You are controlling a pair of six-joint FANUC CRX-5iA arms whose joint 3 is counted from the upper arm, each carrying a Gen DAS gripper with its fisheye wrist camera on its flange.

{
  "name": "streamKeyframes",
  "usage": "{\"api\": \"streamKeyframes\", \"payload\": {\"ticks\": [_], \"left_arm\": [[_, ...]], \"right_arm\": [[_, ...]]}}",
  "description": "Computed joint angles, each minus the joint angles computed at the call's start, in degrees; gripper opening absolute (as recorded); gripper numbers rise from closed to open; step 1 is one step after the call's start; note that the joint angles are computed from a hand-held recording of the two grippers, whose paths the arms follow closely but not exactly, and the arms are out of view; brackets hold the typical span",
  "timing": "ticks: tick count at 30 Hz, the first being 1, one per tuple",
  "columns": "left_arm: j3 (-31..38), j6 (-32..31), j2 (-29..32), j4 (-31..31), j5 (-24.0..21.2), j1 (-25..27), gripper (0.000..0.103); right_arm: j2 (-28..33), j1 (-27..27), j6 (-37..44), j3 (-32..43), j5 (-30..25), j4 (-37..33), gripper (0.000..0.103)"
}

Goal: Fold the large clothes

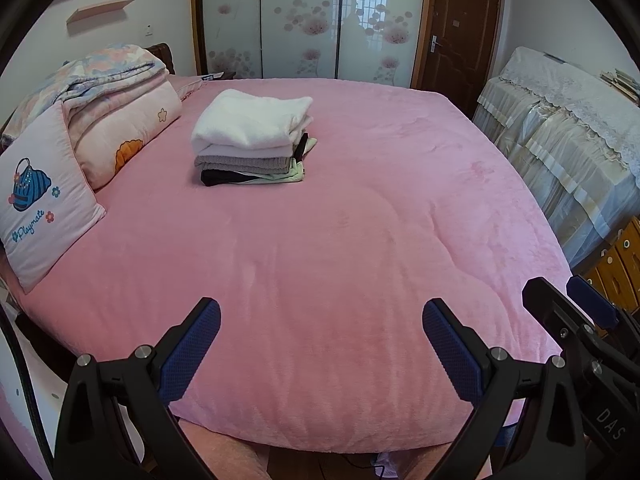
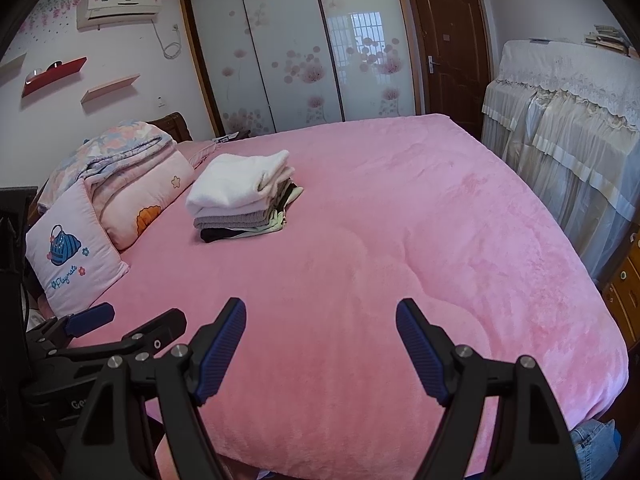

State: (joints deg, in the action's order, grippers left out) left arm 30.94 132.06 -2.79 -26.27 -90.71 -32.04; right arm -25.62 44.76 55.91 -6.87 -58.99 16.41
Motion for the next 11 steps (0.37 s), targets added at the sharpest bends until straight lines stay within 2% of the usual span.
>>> {"api": "streamKeyframes", "payload": {"ticks": [11], "left_arm": [[-1.4, -0.3, -0.2, 2.1, 0.5, 1.7, 0.1]], "right_arm": [[1.1, -1.8, 1.9, 1.2, -0.8, -2.7, 0.078]]}}
